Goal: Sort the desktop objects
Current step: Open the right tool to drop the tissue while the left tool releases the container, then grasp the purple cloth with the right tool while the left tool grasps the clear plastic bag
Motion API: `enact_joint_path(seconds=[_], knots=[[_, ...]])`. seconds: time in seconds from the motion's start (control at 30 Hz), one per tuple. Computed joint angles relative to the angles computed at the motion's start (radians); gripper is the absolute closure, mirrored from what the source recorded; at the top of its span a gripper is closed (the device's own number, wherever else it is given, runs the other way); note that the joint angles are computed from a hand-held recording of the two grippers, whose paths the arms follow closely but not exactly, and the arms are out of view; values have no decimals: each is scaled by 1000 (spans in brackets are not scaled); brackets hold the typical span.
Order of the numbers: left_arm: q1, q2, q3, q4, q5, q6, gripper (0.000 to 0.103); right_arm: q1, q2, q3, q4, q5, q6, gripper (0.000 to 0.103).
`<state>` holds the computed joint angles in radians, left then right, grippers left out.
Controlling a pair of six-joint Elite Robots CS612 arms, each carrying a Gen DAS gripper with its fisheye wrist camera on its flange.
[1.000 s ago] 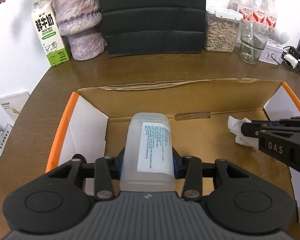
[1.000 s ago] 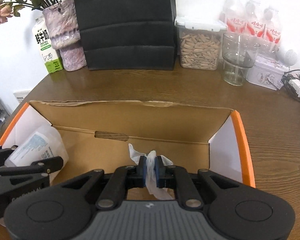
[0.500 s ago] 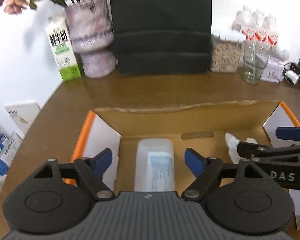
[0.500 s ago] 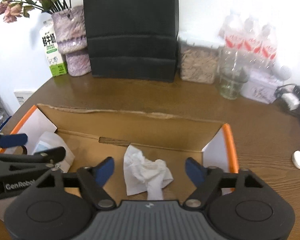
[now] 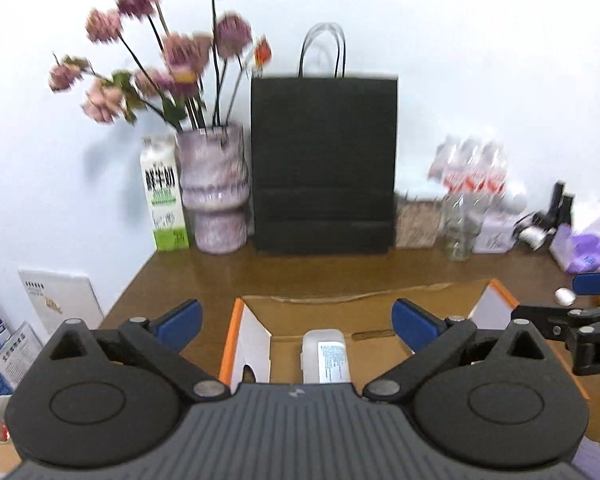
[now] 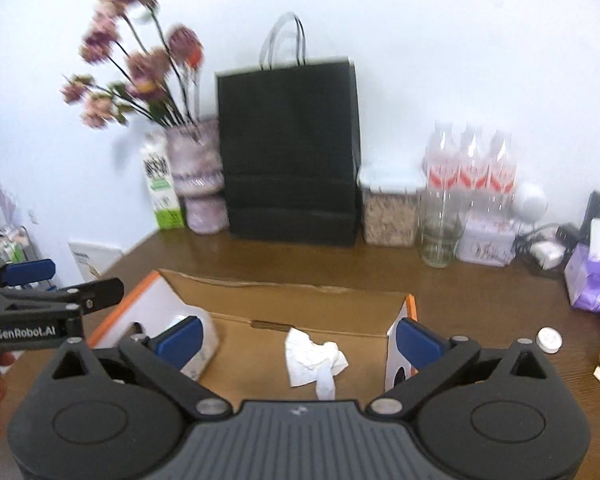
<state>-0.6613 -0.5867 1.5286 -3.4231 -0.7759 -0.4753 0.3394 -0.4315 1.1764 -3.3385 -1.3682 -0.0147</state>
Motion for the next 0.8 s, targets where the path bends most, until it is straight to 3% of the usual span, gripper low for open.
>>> enact_joint_path(seconds=[0.1,0.37,0.6,0.8], knots=[[-20,-15,58,-133,11,31,0,-3,-35,86,-95,18,3,0],[-86,-35,193,-348,94,96,0,-13,-92,279,-291,49,2,0],[-125,-31,294,-411,114,20,0,-13,-97,403,-428,28,-6,0],[-163,-5,352,-437,189,-68,0,-11,-81,473,-509,-10,4,0]])
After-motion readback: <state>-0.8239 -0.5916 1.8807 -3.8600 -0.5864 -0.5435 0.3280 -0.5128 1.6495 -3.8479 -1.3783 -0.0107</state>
